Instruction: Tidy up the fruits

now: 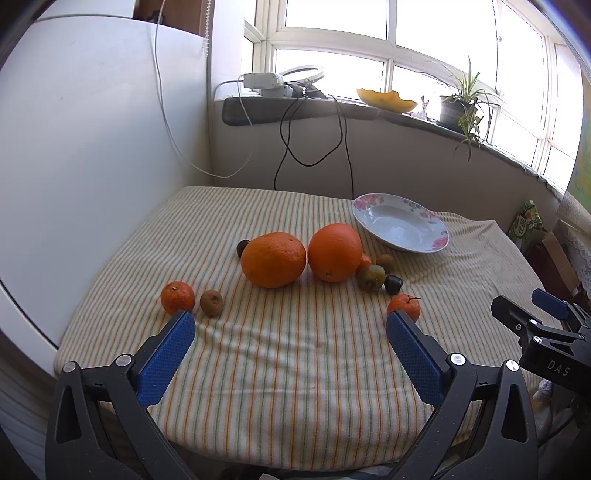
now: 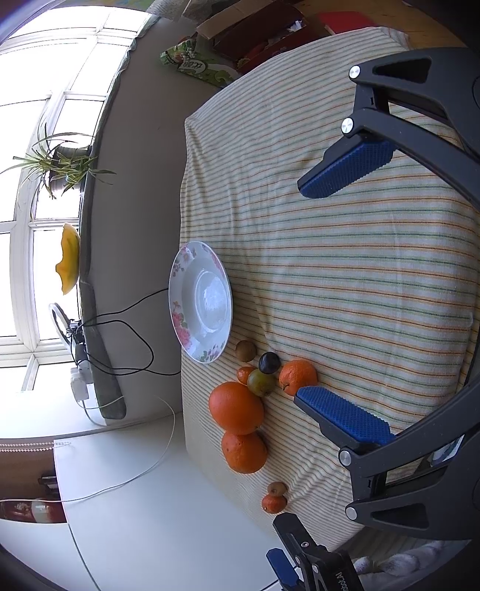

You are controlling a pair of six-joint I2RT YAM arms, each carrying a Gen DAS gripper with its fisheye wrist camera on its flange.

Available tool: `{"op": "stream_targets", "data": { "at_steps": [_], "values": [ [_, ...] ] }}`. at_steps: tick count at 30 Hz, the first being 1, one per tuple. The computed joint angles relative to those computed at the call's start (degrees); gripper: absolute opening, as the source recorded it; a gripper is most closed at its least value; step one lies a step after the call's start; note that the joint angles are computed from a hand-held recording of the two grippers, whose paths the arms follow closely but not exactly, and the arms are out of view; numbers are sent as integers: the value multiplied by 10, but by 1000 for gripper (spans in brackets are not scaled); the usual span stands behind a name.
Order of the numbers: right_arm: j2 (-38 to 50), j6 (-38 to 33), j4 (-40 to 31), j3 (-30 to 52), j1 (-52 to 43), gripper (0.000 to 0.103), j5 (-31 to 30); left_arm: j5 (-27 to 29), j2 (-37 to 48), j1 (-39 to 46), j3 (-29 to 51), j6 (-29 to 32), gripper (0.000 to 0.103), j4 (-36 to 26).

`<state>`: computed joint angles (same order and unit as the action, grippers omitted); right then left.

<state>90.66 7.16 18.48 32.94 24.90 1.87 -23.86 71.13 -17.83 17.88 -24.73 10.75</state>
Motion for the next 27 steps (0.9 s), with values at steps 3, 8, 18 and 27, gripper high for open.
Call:
{"op": "stream_targets", "data": {
  "at_steps": [3, 8, 18, 27],
  "values": [
    [-2, 0, -1, 0, 0, 103, -1, 0, 0, -2, 1, 1, 103, 0],
    [-3, -1, -3, 0, -2, 103, -4, -3, 1, -6, 2, -2, 103, -1],
    [-5, 0, -4, -1, 1, 103, -3, -3, -4, -8, 0, 0, 103, 0],
    [-11, -4, -4, -2, 5, 103, -3, -3, -9, -9, -3, 2, 103, 3]
  ]
}}
